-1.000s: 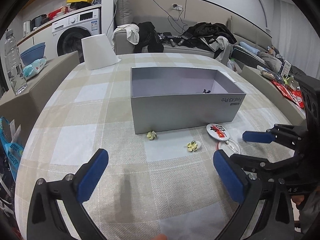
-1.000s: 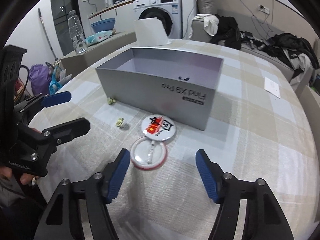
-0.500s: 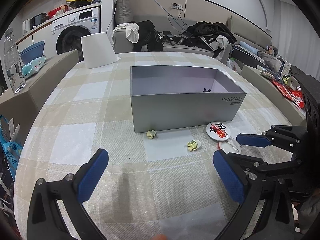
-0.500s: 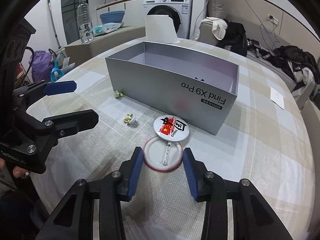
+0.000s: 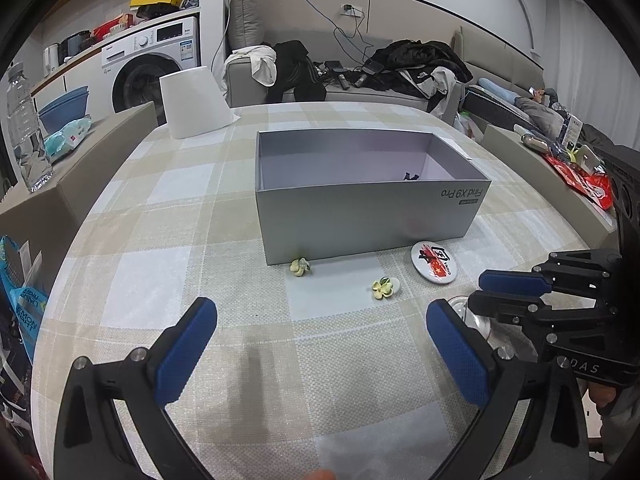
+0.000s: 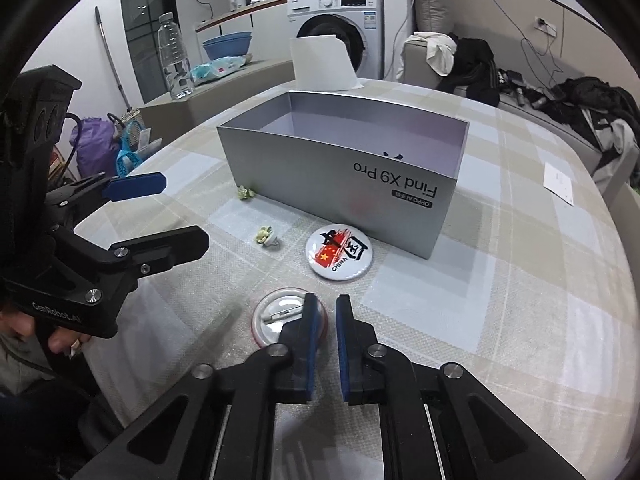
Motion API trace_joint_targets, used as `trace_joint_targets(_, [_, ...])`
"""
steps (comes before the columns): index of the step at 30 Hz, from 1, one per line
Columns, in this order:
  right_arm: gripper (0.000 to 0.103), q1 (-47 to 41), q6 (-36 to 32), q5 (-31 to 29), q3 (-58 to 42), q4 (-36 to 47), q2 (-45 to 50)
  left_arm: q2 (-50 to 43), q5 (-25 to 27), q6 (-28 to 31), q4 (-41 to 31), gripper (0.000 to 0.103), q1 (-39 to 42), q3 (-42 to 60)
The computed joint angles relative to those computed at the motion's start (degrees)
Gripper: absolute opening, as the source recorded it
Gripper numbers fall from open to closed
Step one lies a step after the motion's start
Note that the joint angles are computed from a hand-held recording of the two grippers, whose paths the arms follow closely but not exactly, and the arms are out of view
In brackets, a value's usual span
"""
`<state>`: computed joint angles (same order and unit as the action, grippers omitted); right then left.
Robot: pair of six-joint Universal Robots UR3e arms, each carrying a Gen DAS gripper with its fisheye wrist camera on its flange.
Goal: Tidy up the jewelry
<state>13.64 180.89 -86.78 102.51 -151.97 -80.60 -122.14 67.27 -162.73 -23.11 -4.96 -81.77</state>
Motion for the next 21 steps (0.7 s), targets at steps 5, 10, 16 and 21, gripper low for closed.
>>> trace_joint_targets(5, [0.027,-0.81,0.37,1.63,0.32,0.45,-0.51,-0.15,-0.46,0.07,-0.49,0.102,0.15,0.37])
trace_joint_targets(10, [0.038,-1.75,-1.01,5.96,1.43,1.09,-2.17,-0.51,-1.79,-0.59,-1.91,0.102,0.96,1.35])
trace_joint_targets(16, [0.043,1.56,-2.06,2.20,-0.92,2.65,0.19,-0.65,-2.25,-0.62,-2.74,0.102,1.16,1.85])
trace_joint_targets(21, [0.049,4.32,-3.53,-1.92,-1.45,1.06,1.63,-0.48,-2.06,-0.41,-2.98,0.102,1.09,1.85])
